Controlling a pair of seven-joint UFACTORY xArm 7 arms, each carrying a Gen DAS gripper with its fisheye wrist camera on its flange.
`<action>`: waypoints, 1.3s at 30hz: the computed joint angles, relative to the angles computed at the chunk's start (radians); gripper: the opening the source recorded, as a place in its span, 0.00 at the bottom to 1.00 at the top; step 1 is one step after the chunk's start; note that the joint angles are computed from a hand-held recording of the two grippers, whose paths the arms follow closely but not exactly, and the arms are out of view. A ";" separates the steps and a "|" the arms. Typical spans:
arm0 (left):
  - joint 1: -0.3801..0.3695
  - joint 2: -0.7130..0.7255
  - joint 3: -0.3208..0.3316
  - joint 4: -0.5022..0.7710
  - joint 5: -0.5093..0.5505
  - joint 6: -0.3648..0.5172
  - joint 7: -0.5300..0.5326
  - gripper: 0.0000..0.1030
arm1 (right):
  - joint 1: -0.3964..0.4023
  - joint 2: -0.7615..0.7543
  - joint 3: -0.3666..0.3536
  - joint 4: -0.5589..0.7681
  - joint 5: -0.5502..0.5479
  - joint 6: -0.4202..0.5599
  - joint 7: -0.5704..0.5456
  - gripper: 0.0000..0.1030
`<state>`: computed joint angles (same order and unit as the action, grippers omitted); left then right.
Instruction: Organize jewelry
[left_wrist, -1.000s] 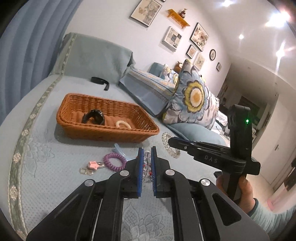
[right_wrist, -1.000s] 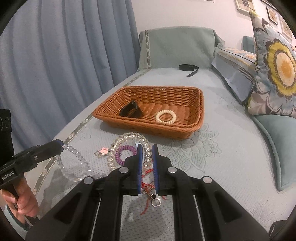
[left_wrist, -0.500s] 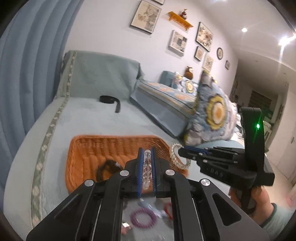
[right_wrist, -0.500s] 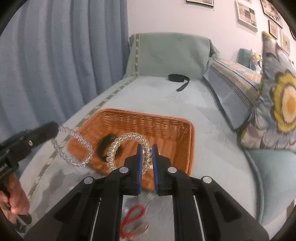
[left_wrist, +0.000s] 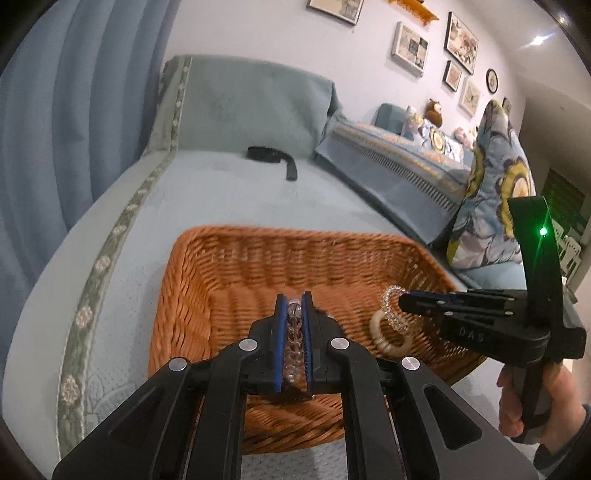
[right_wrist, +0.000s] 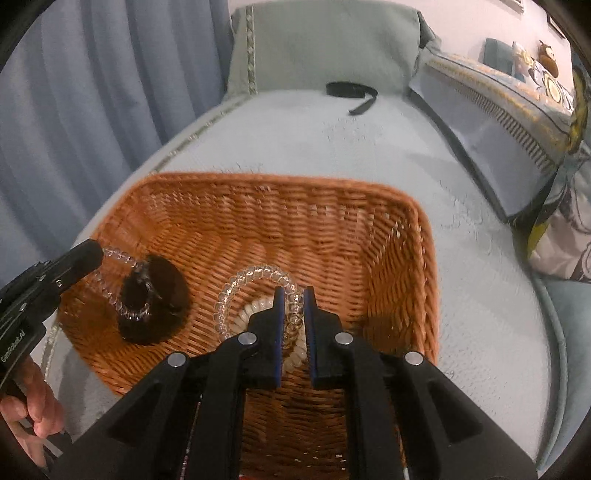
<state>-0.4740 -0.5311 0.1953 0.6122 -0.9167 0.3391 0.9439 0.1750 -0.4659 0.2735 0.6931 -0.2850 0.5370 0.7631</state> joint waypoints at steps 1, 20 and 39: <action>0.003 0.001 -0.003 -0.003 0.003 -0.002 -0.001 0.06 | 0.002 0.003 0.002 0.002 0.001 0.004 0.001 0.08; 0.100 -0.538 -0.011 -0.215 0.251 0.236 -0.244 0.35 | 0.134 -0.425 0.042 -0.153 0.160 0.103 0.000 0.19; 0.262 -0.928 0.048 -0.473 0.465 0.648 -0.406 0.44 | 0.351 -0.698 0.183 -0.387 0.238 0.221 0.172 0.43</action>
<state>-0.2124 -1.4595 0.2435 0.1395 -0.4518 0.9873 0.5379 0.5262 -1.1637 0.4563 0.3065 -0.0466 0.7575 0.9347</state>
